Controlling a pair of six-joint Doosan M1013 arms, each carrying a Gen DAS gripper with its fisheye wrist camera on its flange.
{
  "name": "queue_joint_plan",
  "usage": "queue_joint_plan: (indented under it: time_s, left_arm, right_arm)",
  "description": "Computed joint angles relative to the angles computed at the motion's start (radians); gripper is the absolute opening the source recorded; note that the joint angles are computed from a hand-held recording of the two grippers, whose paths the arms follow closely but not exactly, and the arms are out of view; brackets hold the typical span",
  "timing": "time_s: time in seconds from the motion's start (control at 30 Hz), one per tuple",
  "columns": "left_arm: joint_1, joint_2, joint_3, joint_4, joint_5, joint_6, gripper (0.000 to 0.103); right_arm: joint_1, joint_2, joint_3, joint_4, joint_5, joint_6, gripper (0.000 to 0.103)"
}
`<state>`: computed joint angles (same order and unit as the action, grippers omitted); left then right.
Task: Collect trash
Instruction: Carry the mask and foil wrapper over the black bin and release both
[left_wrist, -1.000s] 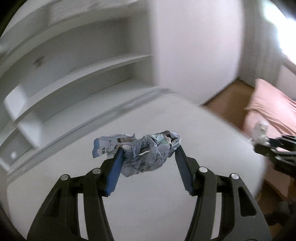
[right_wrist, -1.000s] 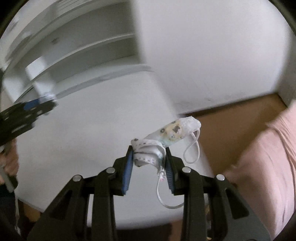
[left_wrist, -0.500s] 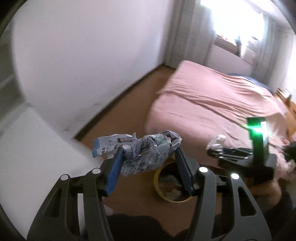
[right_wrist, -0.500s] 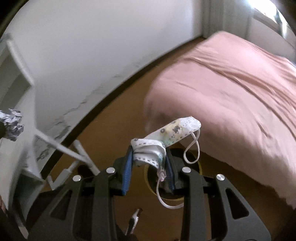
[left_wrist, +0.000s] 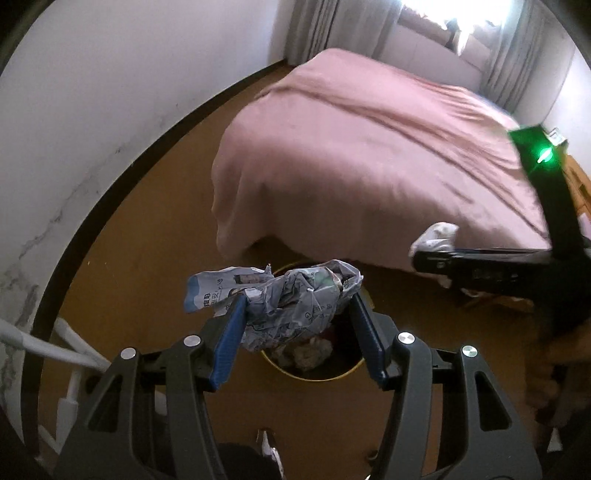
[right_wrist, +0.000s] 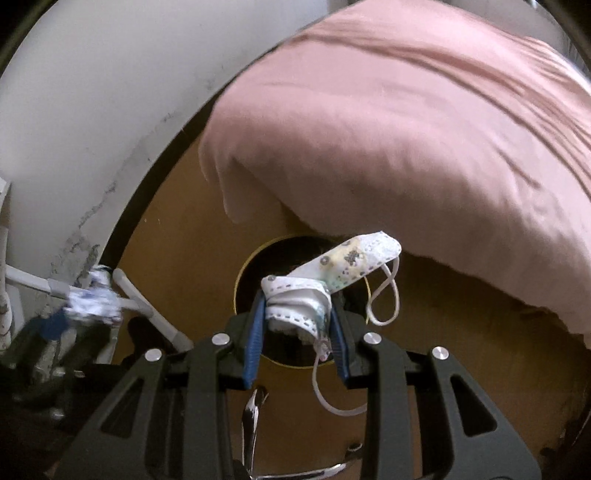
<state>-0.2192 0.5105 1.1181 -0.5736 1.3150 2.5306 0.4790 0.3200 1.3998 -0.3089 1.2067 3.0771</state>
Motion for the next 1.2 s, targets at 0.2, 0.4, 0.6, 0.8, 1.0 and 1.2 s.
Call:
queue_joint_plan:
  time_s: [0.2,0.4,0.6,0.8,1.0,1.2]
  left_arm:
    - [-0.019,0.017,0.041,0.026,-0.006,0.002,0.056]
    - [-0.011,0.035,0.026,0.001,0.062,-0.023,0.056]
    - [-0.004,0.037,0.014,-0.002,0.084,-0.047,0.056]
    - [-0.007,0.037,0.017,0.000,0.086,-0.044,0.057]
    - [-0.012,0.032,0.024,0.002,0.079,-0.032,0.057]
    - [-0.012,0.036,0.020,0.006,0.082,-0.034,0.057]
  right_arm:
    - [-0.019,0.010,0.012,0.068,-0.030,-0.031,0.032]
    - [-0.024,0.016,0.005,0.079,-0.023,-0.035,0.033]
    - [-0.024,0.015,0.004,0.076,-0.030,-0.022,0.033]
    - [-0.022,0.010,0.013,0.066,-0.042,-0.002,0.043]
    - [-0.023,0.003,0.021,0.047,-0.054,0.018,0.050]
    - [-0.022,-0.003,0.027,0.037,-0.076,0.020,0.059]
